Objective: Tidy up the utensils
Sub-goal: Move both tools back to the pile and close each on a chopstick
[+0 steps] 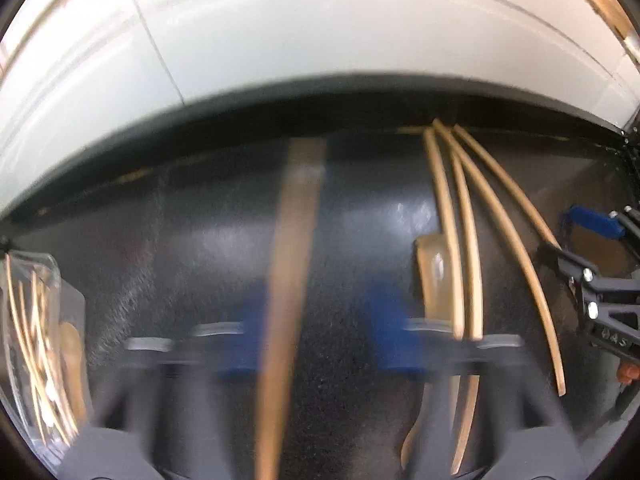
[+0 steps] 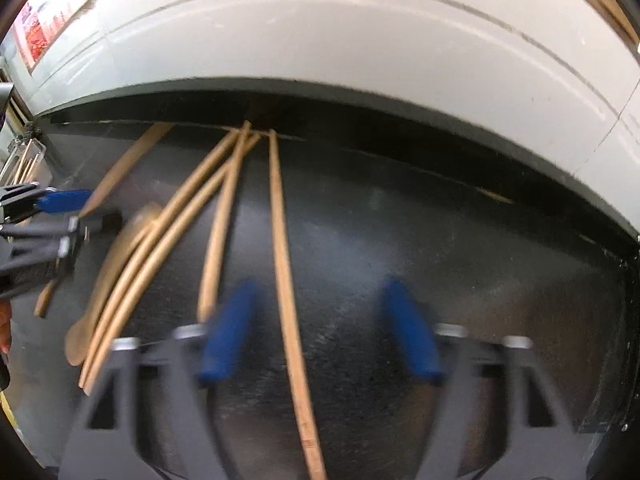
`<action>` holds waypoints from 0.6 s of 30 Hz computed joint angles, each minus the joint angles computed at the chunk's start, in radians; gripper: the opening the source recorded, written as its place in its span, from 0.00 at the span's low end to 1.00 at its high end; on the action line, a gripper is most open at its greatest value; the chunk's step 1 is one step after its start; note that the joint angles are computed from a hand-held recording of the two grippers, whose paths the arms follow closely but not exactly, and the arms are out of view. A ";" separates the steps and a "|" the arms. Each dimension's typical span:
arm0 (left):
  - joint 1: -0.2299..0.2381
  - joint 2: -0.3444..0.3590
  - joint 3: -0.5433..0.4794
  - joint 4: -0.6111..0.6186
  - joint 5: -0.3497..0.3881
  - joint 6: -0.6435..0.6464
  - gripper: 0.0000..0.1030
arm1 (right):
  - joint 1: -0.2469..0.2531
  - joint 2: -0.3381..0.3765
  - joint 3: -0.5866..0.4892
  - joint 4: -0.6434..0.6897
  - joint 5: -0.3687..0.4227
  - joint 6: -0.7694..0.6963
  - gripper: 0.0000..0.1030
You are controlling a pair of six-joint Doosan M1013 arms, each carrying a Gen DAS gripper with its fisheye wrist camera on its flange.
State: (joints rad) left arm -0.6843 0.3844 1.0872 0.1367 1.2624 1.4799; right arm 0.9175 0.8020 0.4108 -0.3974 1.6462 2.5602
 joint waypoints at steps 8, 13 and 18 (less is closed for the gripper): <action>0.023 -0.015 0.003 -0.077 0.032 0.011 0.05 | 0.000 -0.002 -0.010 0.037 0.006 0.095 0.08; 0.040 -0.045 0.010 -0.114 0.023 0.017 0.05 | 0.009 -0.077 0.100 0.035 -0.080 0.226 0.07; 0.045 -0.076 0.004 -0.149 0.012 0.040 0.05 | 0.030 -0.092 0.071 -0.011 -0.104 0.299 0.07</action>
